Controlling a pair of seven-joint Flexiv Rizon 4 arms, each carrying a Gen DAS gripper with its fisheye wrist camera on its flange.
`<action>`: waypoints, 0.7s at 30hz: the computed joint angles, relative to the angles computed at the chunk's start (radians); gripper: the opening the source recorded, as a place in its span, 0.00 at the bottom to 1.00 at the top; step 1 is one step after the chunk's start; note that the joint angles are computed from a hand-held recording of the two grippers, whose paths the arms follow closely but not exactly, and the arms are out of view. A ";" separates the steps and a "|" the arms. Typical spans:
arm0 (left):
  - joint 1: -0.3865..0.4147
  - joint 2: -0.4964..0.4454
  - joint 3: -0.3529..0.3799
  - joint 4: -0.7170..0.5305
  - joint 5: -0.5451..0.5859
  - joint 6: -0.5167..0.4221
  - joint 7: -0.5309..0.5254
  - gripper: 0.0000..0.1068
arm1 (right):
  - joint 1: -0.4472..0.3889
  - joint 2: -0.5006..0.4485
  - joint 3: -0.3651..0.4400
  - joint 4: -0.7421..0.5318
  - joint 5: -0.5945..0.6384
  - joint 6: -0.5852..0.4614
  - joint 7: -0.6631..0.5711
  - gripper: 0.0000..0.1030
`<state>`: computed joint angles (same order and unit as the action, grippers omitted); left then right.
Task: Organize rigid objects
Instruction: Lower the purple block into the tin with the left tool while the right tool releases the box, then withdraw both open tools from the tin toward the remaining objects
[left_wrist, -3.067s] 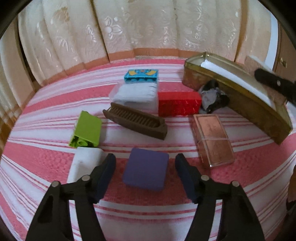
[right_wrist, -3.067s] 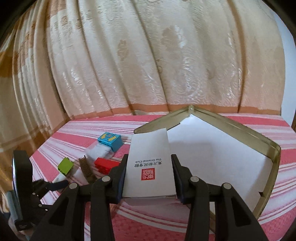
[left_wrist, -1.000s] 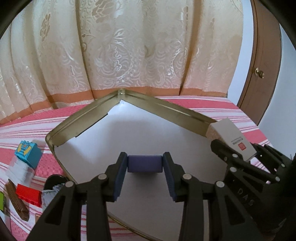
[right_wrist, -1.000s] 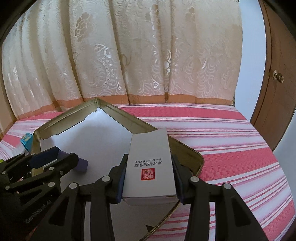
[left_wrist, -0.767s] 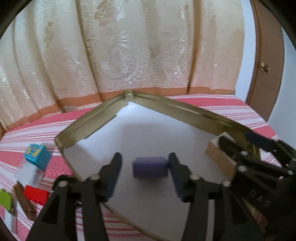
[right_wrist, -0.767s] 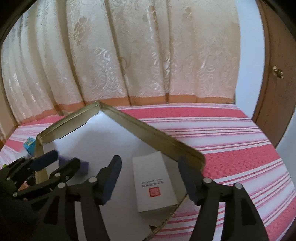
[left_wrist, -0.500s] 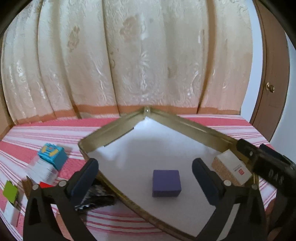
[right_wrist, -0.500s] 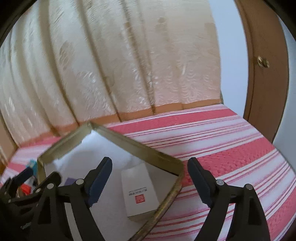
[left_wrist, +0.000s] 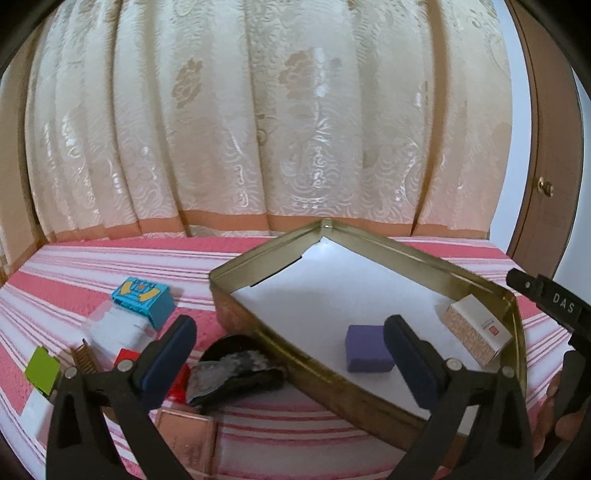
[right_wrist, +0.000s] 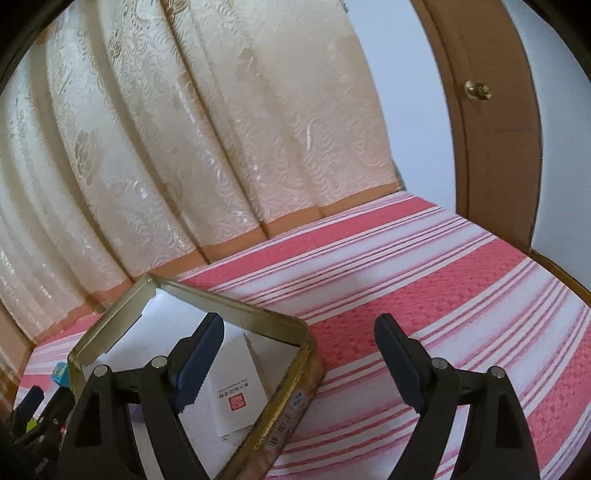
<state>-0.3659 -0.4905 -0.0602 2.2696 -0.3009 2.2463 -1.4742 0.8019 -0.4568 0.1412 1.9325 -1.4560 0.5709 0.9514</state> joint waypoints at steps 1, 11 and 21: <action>0.012 0.002 -0.005 0.005 0.011 0.000 -0.009 0.96 | 0.007 0.000 0.001 -0.001 0.006 -0.017 0.003 0.83; 0.046 0.020 -0.011 0.023 0.056 -0.036 -0.055 0.96 | 0.068 -0.008 0.014 -0.022 0.052 -0.145 0.050 0.83; 0.095 0.038 -0.013 0.057 0.117 -0.027 -0.089 0.96 | 0.138 -0.055 0.004 -0.091 0.070 -0.234 -0.007 0.83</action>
